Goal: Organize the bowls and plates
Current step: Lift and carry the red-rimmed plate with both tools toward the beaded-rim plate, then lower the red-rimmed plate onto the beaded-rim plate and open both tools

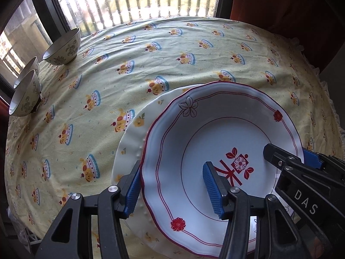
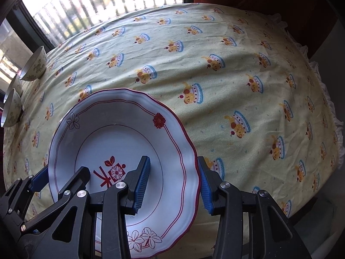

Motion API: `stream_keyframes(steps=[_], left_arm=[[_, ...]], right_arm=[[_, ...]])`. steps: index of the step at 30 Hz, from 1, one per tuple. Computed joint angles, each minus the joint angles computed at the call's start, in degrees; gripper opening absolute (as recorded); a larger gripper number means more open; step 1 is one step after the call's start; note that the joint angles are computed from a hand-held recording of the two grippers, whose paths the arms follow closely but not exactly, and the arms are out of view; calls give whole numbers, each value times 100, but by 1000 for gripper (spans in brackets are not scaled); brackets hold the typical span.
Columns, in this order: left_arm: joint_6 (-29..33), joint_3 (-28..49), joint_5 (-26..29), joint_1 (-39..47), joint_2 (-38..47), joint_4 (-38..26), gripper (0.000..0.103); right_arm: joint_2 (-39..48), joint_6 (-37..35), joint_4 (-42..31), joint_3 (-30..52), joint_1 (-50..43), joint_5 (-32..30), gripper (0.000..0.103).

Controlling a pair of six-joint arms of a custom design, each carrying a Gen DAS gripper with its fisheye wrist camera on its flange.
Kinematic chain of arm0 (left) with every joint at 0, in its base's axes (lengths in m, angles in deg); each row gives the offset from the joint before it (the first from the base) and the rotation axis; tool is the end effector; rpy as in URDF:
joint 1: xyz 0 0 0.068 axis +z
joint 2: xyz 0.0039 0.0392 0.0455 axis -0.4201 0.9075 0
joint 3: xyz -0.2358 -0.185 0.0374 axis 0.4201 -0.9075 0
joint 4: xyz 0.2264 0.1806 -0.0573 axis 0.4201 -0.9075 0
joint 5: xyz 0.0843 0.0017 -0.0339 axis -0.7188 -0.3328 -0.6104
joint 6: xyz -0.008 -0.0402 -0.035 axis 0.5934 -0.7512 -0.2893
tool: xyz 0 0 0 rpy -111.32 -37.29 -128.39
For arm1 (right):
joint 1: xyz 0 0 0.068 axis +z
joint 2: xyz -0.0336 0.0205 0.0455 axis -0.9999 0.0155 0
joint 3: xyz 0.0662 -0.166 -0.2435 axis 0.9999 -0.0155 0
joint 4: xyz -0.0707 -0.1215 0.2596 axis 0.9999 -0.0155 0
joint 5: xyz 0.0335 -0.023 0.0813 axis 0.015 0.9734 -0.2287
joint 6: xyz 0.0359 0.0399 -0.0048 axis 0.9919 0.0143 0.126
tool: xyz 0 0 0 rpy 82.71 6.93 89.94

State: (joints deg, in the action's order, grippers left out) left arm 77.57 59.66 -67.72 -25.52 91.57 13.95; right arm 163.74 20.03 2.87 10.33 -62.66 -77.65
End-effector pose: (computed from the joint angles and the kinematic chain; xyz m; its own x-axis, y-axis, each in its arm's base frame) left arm 0.3107 -0.0042 0.1035 -0.9418 -0.0118 -0.3359 -0.0047 0.9998 -0.0219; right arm 0.3295 0.1606 0.1111 -0.9577 0.0179 -0.2871 0.0035 0.9987 0.0506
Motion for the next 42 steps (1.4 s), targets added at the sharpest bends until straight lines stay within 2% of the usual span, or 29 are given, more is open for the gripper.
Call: stream_keyframes(steps=[3,7,10,11,14,27,33,38,42], left_arm=[[-24,27,15,17,14,-27,56],[1,-10,-22,-12,-7,21,56],[-8,15,-35,-21,6,-11,56],[8,26,-9,-4,10,-29,56],[2,72,67,58,0,-135,55],[-53,-1,-345,200,-93,-229,56],[-203,38,-519,7,16,-167,66],[-406,204,-495,-84,173,-344,82],[-571,381,-469,-95,305,-491,88]], right_arm=[[-94,24,60,-89,-117,-193,48],[-414,146,193,-320,-225,-17,48],[-454,-18,291,-367,-300,-218,35],[-457,-59,322,-365,-269,-263,27],[-431,-57,201,-286,-75,95,28],[-256,50,44,-167,172,-122,26],[-175,40,9,-59,136,-139,26],[-232,-95,60,-26,126,-232,25],[-216,-177,85,69,237,-300,26]])
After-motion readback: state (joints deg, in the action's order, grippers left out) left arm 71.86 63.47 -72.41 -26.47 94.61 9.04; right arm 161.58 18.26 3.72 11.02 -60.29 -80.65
